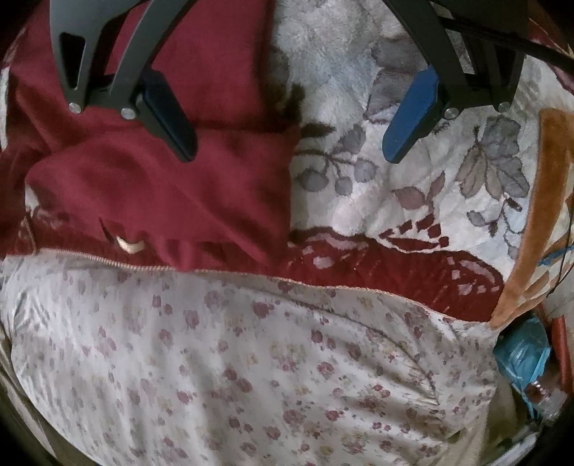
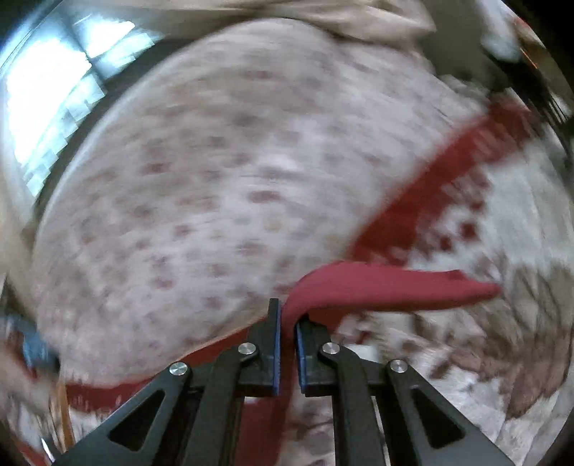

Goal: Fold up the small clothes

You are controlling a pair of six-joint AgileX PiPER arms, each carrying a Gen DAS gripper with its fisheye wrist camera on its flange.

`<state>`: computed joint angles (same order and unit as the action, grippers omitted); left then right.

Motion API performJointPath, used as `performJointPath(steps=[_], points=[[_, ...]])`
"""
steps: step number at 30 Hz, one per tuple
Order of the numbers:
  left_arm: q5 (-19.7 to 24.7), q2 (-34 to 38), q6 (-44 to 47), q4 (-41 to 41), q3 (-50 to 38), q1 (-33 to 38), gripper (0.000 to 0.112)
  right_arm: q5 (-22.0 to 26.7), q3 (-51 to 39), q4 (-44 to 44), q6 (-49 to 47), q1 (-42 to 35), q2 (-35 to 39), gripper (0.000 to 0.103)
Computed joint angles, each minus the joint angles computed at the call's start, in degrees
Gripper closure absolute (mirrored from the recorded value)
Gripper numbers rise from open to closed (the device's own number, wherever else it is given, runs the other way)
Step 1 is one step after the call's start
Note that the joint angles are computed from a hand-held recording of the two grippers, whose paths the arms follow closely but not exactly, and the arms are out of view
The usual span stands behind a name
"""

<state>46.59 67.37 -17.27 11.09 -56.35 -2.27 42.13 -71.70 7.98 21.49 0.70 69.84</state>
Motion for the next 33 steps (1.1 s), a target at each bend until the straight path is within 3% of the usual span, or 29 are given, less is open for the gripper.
performJointPath(steps=[4, 11, 12, 13, 14, 15, 18, 22, 26, 30, 33], points=[[-0.4, -0.8, 1.0, -1.8, -0.3, 2.2, 0.01, 2.3, -8.1, -10.0, 6.9, 18.8, 3.8, 0.095], [-0.7, -0.1, 3.7, -6.2, -0.9, 6.3, 0.01, -0.7, -15.7, -16.4, 10.5, 45.5, 23.6, 0.093], [-0.7, 0.0, 3.5, -5.9, -0.9, 6.3, 0.01, -0.7, -16.6, -14.3, 8.2, 46.9, 26.7, 0.088], [-0.6, 0.0, 3.6, -6.0, -0.9, 6.4, 0.01, 1.1, -18.5, -10.9, 5.0, 48.3, 31.0, 0.07], [-0.4, -0.1, 4.6, -6.8, -0.9, 6.7, 0.01, 3.1, -20.0, -9.5, 3.7, 49.1, 33.7, 0.054], [-0.3, -0.4, 5.2, -7.3, -0.8, 6.9, 0.01, 4.2, -20.5, -8.7, 3.3, 49.9, 35.5, 0.051], [-0.4, -1.1, 6.5, -8.3, -0.7, 7.3, 0.01, 0.4, -14.6, -8.9, 4.3, 50.3, 33.4, 0.047], [-0.1, -1.0, 7.4, -9.9, -1.0, 7.2, 0.01, -5.9, -7.3, -5.2, 5.0, 46.6, 27.3, 0.027], [-0.4, -1.1, 6.4, -8.4, -1.1, 5.9, 0.01, -8.0, -9.0, 3.2, 1.1, 42.2, 28.9, 0.026], [-0.4, -0.5, 8.4, -10.6, -1.3, 8.4, 0.01, -8.3, -17.2, 4.2, 1.0, 43.0, 34.9, 0.025], [-0.4, 0.1, 10.9, -14.3, -1.6, 12.2, 0.01, -6.3, -22.2, 11.2, -8.6, 45.6, 37.5, 0.025]])
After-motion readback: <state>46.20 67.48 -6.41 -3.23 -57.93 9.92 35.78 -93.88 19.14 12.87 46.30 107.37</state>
